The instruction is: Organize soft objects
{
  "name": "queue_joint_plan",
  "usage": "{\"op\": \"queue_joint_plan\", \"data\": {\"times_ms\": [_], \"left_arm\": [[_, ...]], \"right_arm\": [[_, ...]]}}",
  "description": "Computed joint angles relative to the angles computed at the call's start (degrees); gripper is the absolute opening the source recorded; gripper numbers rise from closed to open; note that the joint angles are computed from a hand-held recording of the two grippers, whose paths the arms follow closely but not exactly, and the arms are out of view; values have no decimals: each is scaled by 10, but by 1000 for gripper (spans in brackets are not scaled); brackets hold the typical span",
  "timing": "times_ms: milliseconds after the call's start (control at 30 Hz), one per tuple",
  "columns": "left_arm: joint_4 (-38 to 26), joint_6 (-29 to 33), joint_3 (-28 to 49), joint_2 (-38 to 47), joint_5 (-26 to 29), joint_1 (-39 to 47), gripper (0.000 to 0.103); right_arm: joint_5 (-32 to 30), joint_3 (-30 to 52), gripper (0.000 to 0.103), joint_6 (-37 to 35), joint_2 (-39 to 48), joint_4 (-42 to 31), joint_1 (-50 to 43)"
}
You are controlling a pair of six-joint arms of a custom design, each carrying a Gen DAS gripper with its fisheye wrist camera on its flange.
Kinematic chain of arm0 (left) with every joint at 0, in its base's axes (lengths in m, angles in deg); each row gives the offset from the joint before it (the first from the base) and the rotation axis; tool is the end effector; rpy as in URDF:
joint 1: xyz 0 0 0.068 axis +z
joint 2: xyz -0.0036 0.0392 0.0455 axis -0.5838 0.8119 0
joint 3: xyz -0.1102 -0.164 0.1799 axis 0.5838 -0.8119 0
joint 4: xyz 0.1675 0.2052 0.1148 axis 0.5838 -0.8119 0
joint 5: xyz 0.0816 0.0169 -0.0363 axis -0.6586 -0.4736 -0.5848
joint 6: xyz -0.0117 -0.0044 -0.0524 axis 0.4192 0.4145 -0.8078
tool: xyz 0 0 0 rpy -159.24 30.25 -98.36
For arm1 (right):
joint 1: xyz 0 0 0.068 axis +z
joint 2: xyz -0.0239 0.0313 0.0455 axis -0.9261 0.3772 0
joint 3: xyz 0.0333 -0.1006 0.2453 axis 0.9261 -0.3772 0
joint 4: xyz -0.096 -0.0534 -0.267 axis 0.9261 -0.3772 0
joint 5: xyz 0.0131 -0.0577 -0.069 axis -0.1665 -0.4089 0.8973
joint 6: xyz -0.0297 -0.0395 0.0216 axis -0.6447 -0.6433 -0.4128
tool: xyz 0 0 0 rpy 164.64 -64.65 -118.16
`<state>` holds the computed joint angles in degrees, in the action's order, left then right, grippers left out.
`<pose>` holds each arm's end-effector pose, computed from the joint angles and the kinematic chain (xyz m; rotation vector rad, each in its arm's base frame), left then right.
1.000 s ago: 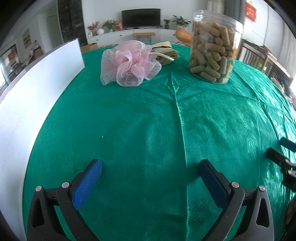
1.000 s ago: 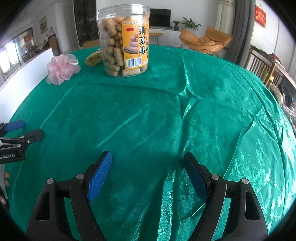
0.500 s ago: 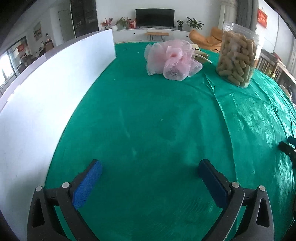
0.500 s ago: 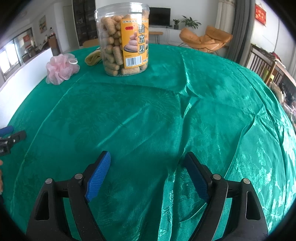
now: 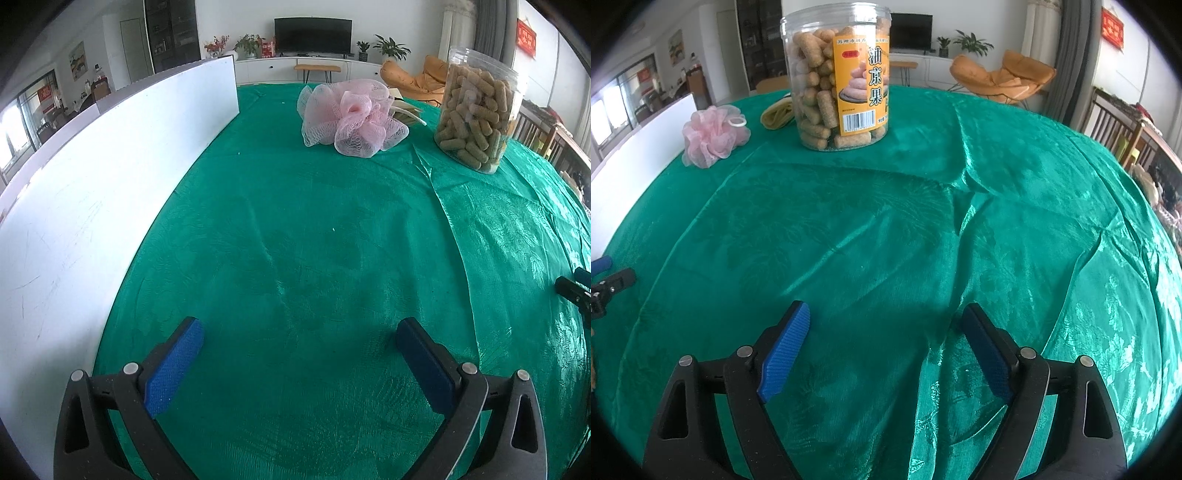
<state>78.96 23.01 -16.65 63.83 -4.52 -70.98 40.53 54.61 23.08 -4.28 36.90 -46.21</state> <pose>0.2621 -0.1779 0.0357 0.3671 2.5013 -0.1387 0.1556 0.0487 0.0496 0.2158 2.4890 -0.1102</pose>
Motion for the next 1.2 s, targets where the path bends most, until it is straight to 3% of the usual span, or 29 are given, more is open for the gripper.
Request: {"op": "queue_joint_plan", "data": {"times_ms": [67,100,233,433,600,733,933,1000,1067,1200], "left_arm": [[0,0,0,0,0,0,103],[0,0,0,0,0,0,103],[0,0,0,0,0,0,103],[-1,0,0,-1,0,0,103],[0,0,-1,-2,0,1,103],[1,0,2,3,0,0,103],[-2,-1,7,6,0,0,103],[-2,-1,8,6,0,0,103],[-3,-1,7,4,0,1,103],[-5,-2,11,7,0,0,103]], "right_arm": [[5,24,86,7,9,-40,5],[38,50,86,27,28,-67,32],[80,107,86,10,12,-77,101],[106,367,86,-159,194,-54,101],[42,727,86,-171,471,-217,34],[118,1009,86,-173,675,-400,29],[112,1267,86,-158,859,-575,6],[96,1292,86,-144,881,-595,-7],[60,1240,86,-115,852,-558,-25],[-18,1203,87,-51,822,-553,-62]]}}
